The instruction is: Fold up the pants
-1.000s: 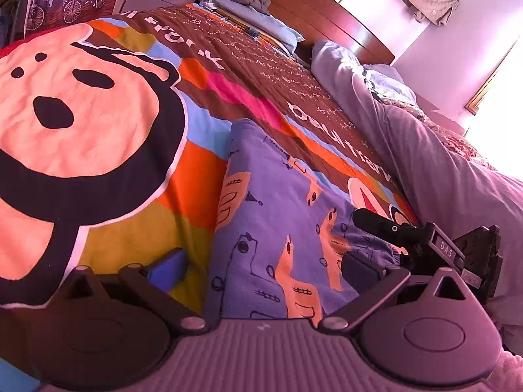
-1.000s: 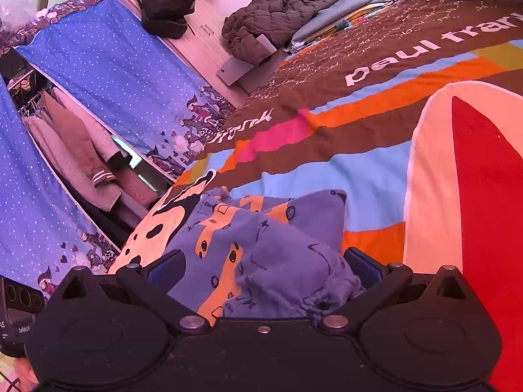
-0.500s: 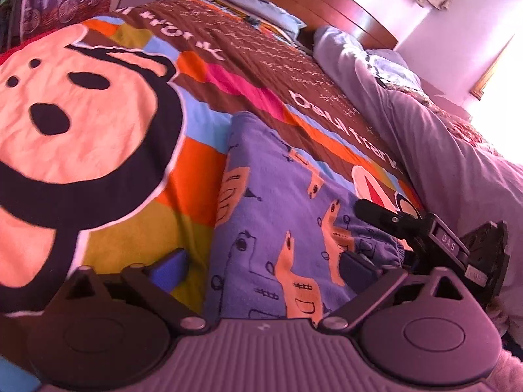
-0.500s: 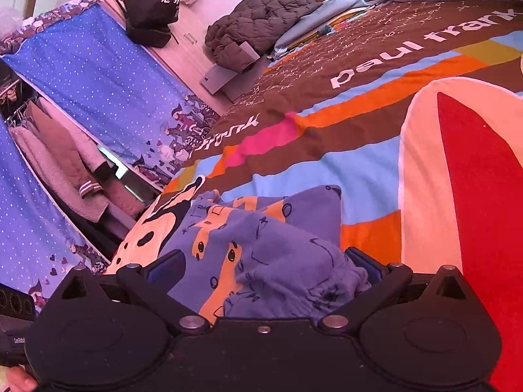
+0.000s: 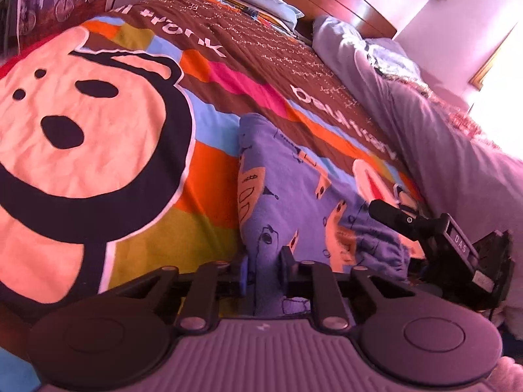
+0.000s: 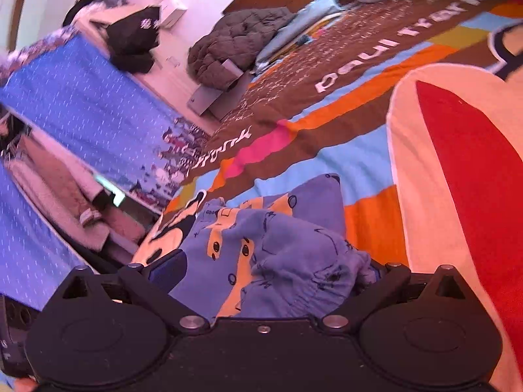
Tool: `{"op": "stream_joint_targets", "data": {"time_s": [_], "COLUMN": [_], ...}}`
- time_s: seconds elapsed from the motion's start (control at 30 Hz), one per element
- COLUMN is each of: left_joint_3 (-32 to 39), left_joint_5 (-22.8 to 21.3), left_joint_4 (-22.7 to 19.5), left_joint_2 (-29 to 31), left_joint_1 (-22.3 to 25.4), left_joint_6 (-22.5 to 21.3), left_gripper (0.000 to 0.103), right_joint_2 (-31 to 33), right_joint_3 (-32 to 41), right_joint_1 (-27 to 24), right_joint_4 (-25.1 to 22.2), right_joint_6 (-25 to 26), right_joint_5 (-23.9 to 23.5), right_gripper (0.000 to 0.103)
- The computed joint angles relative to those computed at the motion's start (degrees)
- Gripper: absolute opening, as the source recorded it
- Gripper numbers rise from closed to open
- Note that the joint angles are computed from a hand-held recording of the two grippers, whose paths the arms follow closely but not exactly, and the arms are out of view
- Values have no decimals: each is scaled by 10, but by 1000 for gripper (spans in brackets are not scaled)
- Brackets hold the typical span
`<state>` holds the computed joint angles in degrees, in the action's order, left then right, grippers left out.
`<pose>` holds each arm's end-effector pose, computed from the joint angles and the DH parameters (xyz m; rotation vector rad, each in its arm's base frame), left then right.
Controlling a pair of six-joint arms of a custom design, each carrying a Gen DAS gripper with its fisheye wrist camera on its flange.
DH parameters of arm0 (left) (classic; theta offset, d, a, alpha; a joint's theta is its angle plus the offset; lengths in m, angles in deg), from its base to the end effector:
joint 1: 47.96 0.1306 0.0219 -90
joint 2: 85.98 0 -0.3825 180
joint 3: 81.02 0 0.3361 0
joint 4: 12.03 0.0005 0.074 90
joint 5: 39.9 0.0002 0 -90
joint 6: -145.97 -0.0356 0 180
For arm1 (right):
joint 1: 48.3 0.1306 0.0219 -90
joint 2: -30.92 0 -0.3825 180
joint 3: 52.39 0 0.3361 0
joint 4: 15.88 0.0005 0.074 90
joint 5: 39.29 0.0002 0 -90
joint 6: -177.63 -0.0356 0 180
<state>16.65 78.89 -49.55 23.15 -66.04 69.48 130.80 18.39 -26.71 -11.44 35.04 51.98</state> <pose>0.5131 -0.1861 0.3457 0.3332 2.4420 -0.8557 0.4475 0.1757 0.2981 0.5740 2.0141 0.7914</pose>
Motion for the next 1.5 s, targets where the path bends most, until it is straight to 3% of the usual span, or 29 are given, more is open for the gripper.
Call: {"op": "stream_joint_targets", "data": {"time_s": [0.13, 0.23, 0.3, 0.4, 0.43, 0.5, 0.57, 0.6, 0.63, 0.7, 0.73, 0.87, 0.97, 1.0, 1.07, 1.13, 1.2, 1.27, 1.5], "left_joint_3": [16, 25, 23, 15, 22, 39, 41, 35, 29, 16, 13, 33, 39, 50, 58, 57, 57, 58, 51], "left_joint_5": [58, 65, 43, -31, -24, 39, 84, 85, 79, 67, 60, 55, 64, 74, 68, 69, 75, 71, 70], "left_joint_4": [-39, -60, -54, -29, -37, -59, -59, -49, -39, -22, -21, -72, -87, -107, -122, -125, -125, -124, -114], "left_joint_2": [4, 2, -7, -21, -16, 2, 6, 1, -3, -11, -12, 11, 25, 33, 38, 37, 35, 33, 24], "left_joint_1": [30, 44, 48, 48, 52, 67, 72, 69, 66, 58, 53, 37, 29, 27, 25, 28, 31, 30, 28], "left_joint_6": [6, -21, -40, -79, -80, -50, -47, -52, -57, -62, -65, -80, -78, -89, -87, -85, -77, -79, -75], "left_gripper": [18, 12, 1, 1, 2, 2, 7, 21, 48, 77, 81, 80, 56, 40, 37, 30, 25, 23, 22], "right_joint_2": [-10, -14, -15, -16, -16, -15, -13, -12, -12, -11, -11, -7, -5, -5, -7, -12, -19, -22, -2], "right_joint_3": [8, 18, 22, 9, 8, 11, 17, 19, 18, 17, 16, 23, 33, 37, 40, 29, 16, 12, 97], "right_joint_1": [-8, -15, -15, -11, -8, -2, 5, 6, 7, 10, 11, 16, 19, 20, 21, 18, 10, 9, 31], "right_joint_4": [-13, -39, -59, -42, -41, -52, -63, -67, -67, -65, -65, -78, -96, -105, -118, -112, -114, -111, -249], "right_joint_6": [-39, -68, -75, -64, -53, -29, -16, -12, -9, -1, 3, 18, 24, 25, 18, -8, -49, -57, 5], "right_joint_5": [-44, -61, -49, -42, -40, -34, -22, -19, -18, -12, -9, -1, 6, 10, 20, 29, 35, 29, 71], "right_gripper": [102, 102, 102, 102, 102, 100, 100, 100, 100, 100, 100, 100, 99, 95, 86, 58, 39, 35, 26]}}
